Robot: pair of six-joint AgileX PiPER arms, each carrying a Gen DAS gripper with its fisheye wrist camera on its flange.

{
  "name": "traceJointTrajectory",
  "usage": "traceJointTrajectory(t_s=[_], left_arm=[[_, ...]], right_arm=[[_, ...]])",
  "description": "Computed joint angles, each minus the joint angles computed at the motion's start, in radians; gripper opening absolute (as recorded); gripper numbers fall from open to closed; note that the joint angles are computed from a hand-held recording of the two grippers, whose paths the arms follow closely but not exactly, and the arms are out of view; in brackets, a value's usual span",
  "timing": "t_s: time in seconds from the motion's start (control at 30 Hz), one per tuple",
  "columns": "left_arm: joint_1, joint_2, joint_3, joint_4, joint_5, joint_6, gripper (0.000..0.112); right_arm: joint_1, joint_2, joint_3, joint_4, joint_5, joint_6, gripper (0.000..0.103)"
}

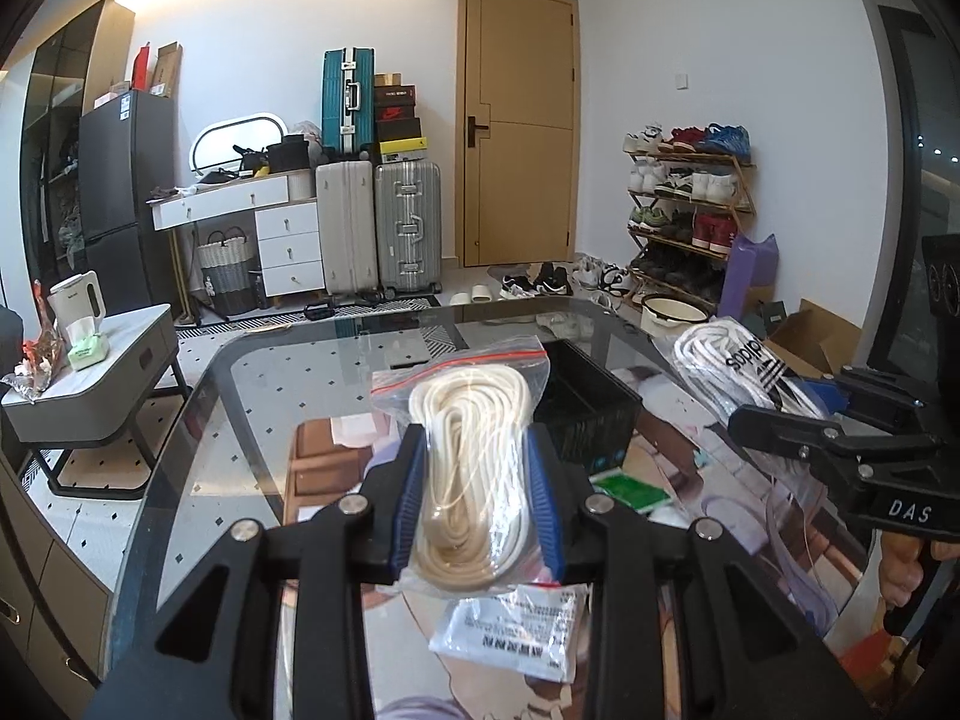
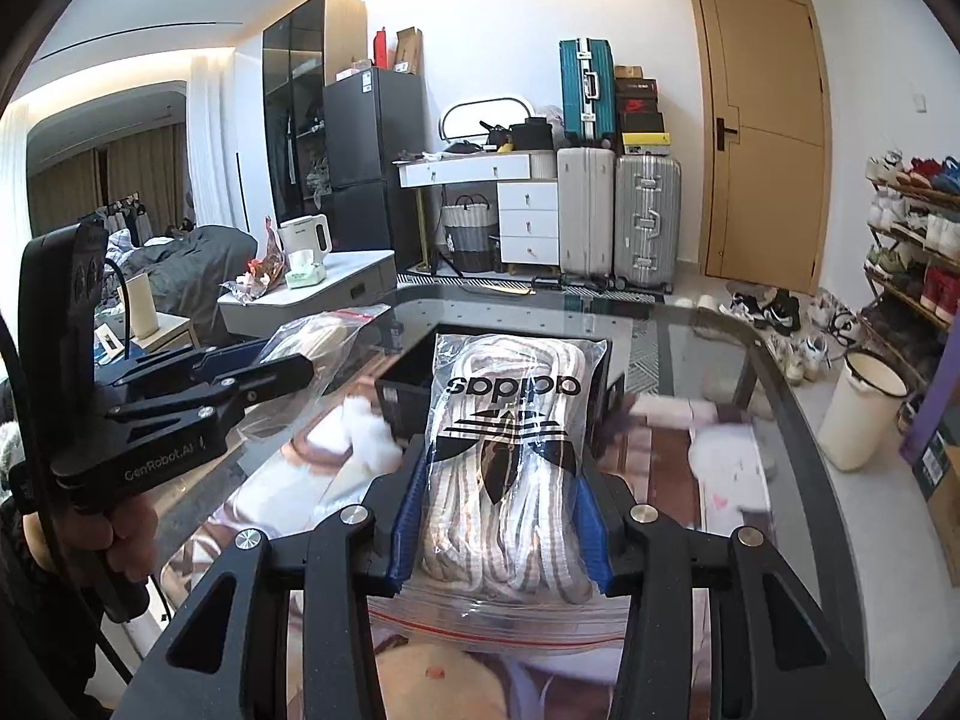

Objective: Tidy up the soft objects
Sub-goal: 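Carry both bags over the black box and open both tools to drop them inside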

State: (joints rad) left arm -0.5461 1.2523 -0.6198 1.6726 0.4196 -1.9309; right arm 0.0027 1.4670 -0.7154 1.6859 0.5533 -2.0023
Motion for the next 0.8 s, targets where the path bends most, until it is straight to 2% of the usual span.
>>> traceJointTrajectory(t_s=[0.23, 0.37, 0.57, 0.8], left_arm=[[0.061, 0.065, -0.093, -0.03, -0.048, 0.062, 0.031], [0.088, 0.114, -0.148, -0.029, -0.072, 0.1, 0.031], [0.155, 0.22, -0.276, -0.103, -0.143, 0.218, 0.031], [0.194, 0.374, -0.434, -0.319, -0.186, 0.465, 0.031]], right_arm=[[0.009, 0.088, -0.185, -0.195, 0.023, 0.227, 0.044], [0.02, 0.171, -0.335, -0.355, 0.036, 0.416, 0.043], [0.037, 0.297, -0.541, -0.585, 0.064, 0.681, 0.043], [0.089, 0.474, -0.795, -0.858, 0.106, 0.941, 0.043]])
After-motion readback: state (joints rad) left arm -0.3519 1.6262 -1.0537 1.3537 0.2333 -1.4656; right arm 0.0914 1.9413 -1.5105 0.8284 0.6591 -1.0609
